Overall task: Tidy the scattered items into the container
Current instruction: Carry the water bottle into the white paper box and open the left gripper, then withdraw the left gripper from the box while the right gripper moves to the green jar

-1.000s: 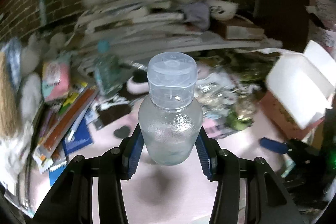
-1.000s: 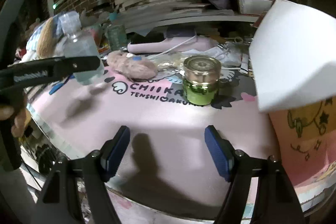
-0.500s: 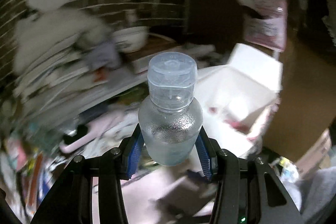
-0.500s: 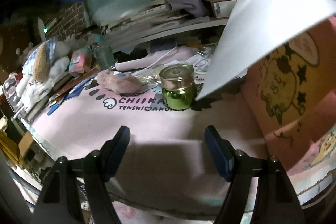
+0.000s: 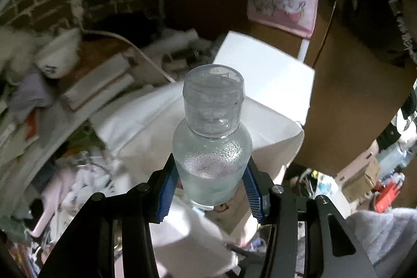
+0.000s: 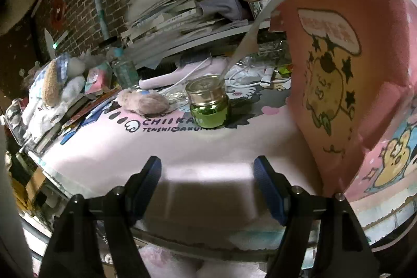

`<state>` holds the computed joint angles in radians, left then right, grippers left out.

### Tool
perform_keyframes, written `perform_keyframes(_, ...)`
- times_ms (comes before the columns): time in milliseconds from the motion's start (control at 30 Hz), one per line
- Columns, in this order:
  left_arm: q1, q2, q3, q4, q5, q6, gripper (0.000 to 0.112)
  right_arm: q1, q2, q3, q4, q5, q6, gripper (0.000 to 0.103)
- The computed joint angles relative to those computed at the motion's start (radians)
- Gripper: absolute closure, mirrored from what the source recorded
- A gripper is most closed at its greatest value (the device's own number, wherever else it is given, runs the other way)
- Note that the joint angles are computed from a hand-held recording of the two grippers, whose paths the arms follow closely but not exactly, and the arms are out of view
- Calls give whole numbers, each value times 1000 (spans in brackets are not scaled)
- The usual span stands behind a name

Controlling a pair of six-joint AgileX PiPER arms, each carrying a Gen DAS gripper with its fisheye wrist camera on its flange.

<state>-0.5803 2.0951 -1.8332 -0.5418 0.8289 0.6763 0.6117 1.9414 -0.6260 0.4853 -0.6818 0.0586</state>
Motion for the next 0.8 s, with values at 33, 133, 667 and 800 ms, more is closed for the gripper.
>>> perform_keyframes(33, -8, 36, -56, 30, 38, -31, 69, -1, 0, 2, -7, -1, 7, 32)
perform_keyframes(133, -26, 120, -186, 89, 134, -95, 69, -6, -2, 13, -35, -11, 34, 32)
perform_keyframes(667, -58, 201, -316, 196, 215, -167, 70, -53, -14, 47, -139, -37, 147, 32)
perform_keyframes(800, -39, 143, -214, 162, 139, -131, 67, -49, -16, 47, -129, -34, 143, 32)
